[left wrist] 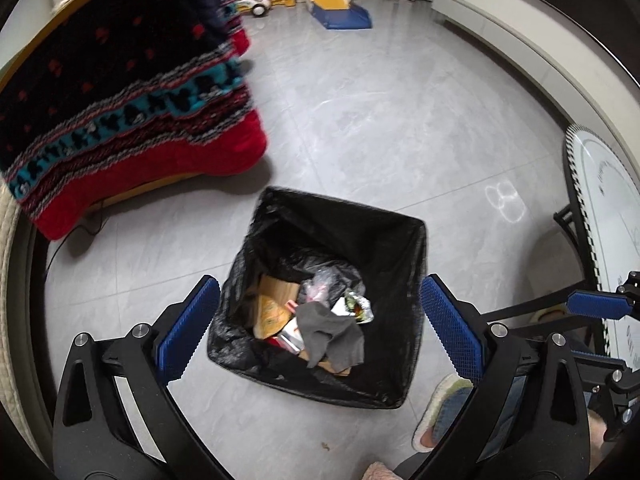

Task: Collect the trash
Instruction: 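Move both tools back over the table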

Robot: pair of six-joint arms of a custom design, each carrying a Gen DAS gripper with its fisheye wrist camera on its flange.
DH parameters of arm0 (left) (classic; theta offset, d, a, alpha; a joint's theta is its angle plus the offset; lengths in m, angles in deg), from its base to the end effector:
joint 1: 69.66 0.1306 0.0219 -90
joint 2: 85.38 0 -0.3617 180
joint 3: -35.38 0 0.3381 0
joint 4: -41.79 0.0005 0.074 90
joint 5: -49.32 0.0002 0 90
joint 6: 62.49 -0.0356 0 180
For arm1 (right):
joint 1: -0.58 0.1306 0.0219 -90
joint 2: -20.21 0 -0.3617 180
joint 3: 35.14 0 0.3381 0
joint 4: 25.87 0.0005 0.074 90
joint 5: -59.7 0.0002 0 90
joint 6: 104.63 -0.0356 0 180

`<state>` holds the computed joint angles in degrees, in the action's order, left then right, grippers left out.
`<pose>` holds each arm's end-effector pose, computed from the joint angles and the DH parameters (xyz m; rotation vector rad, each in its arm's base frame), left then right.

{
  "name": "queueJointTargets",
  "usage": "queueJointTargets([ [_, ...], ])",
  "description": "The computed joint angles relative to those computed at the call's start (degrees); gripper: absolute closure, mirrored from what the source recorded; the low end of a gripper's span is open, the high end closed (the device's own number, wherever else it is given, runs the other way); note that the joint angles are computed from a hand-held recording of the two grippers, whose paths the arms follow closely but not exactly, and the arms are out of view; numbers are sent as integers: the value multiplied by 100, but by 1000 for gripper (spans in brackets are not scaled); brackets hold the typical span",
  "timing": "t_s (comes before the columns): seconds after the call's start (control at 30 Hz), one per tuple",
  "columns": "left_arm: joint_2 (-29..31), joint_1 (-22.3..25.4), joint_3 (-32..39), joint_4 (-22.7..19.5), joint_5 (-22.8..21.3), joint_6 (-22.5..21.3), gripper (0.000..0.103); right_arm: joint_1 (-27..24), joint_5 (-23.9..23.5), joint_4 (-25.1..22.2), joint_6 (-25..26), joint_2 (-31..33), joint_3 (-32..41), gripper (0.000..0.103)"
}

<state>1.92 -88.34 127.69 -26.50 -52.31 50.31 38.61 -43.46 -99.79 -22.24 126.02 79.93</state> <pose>0.3720 -0.1187 0.4241 -0.1584 2.6315 0.0294 0.3895 0.3143 0.4347 -0.7969 2.6570 0.5366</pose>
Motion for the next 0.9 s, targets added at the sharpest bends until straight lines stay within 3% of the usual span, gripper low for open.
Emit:
queueJointTargets([
  [0.57, 1973, -1700, 2900, -604, -98, -291, 6, -2078, -246, 331, 285, -1523, -1546, 45],
  [0.73, 2843, -2174, 4202, -965, -6, -543, 6, -2979, -352, 284, 472, -1868, -1943, 45],
  [0.9, 4105, -2599, 6257, -1703, 196, -761, 6, -3976, -325, 180, 805, -2163, -2265, 45],
])
